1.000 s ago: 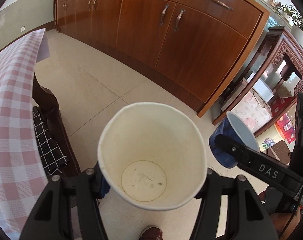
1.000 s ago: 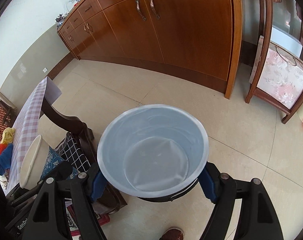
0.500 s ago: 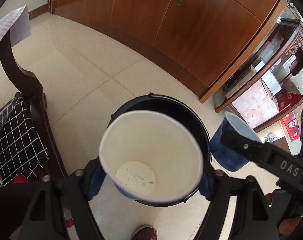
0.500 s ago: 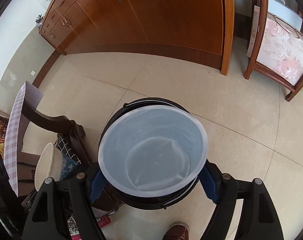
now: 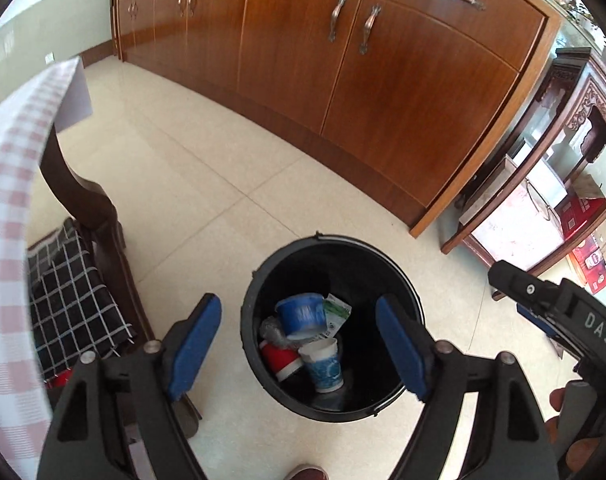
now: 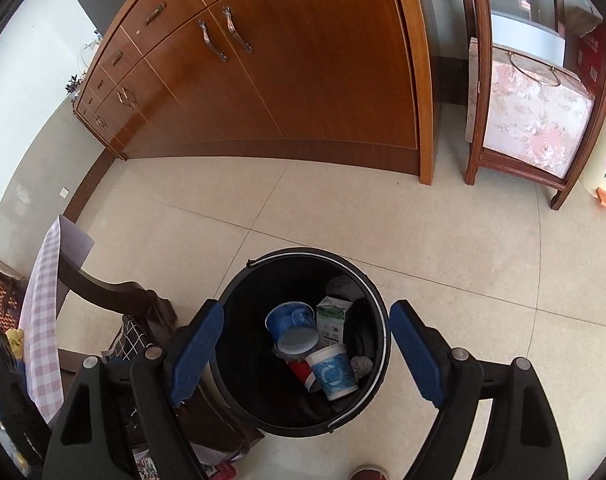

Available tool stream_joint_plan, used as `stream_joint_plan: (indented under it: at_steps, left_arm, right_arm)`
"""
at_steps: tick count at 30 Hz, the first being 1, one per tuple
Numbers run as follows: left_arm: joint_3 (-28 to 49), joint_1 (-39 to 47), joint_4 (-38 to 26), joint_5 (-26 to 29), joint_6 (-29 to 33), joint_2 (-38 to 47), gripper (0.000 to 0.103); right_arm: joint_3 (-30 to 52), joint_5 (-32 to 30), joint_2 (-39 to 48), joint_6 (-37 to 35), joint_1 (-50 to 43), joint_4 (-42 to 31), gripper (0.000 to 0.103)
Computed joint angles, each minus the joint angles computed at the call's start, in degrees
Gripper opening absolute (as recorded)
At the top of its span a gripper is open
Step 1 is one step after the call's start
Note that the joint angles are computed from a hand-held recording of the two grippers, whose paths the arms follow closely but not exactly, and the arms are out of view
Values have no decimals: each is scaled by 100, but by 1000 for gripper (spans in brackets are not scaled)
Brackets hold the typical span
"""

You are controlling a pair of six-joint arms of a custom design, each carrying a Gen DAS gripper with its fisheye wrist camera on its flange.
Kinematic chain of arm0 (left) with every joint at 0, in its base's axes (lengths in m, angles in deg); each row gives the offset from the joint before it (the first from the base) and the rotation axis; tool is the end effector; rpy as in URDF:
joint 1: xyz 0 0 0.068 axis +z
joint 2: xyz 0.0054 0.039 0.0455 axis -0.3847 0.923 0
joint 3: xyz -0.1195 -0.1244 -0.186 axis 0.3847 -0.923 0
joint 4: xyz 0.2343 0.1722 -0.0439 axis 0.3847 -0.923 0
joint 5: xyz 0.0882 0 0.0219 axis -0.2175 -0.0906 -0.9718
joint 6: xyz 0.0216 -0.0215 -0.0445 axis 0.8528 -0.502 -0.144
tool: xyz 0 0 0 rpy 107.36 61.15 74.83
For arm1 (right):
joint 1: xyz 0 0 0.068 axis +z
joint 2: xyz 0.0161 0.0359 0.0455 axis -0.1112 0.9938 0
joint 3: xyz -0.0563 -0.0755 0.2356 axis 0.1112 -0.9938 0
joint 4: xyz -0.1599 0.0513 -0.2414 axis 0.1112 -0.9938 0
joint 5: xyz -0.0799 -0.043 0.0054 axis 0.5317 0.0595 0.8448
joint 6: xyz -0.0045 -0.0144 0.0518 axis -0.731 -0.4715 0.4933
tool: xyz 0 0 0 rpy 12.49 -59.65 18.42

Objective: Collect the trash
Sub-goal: 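Move both tools back over the table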

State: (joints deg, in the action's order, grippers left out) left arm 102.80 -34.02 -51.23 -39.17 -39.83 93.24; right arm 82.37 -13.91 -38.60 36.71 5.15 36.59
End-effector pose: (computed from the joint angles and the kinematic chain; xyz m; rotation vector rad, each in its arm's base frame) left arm 0.1856 -0.0457 0.1962 0.3160 2.5211 -0.3781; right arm 0.1691 0.0289 0.1611 0.7488 2.4074 0.1946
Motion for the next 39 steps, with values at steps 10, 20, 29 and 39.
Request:
stream_joint_plan:
  at_steps: [10, 20, 29, 39]
  left_arm:
    - [556, 1056, -1284, 447, 589, -1073, 81]
    - [1398, 3682, -2504, 1777, 2351, -1196, 81]
    - [2187, 6634, -3160, 2926, 4551, 37, 81]
    - [2789, 8327, -2467, 3057, 5172, 1695, 81]
  right_arm:
    - [937, 1343, -252, 819, 1738, -1385, 87]
    - [2074, 2535, 300, 1951, 3921, -2135, 87]
    - [3077, 2765, 1897, 1814, 4982, -1295, 87]
    - [4288, 2459, 3818, 1050, 5539, -54, 87]
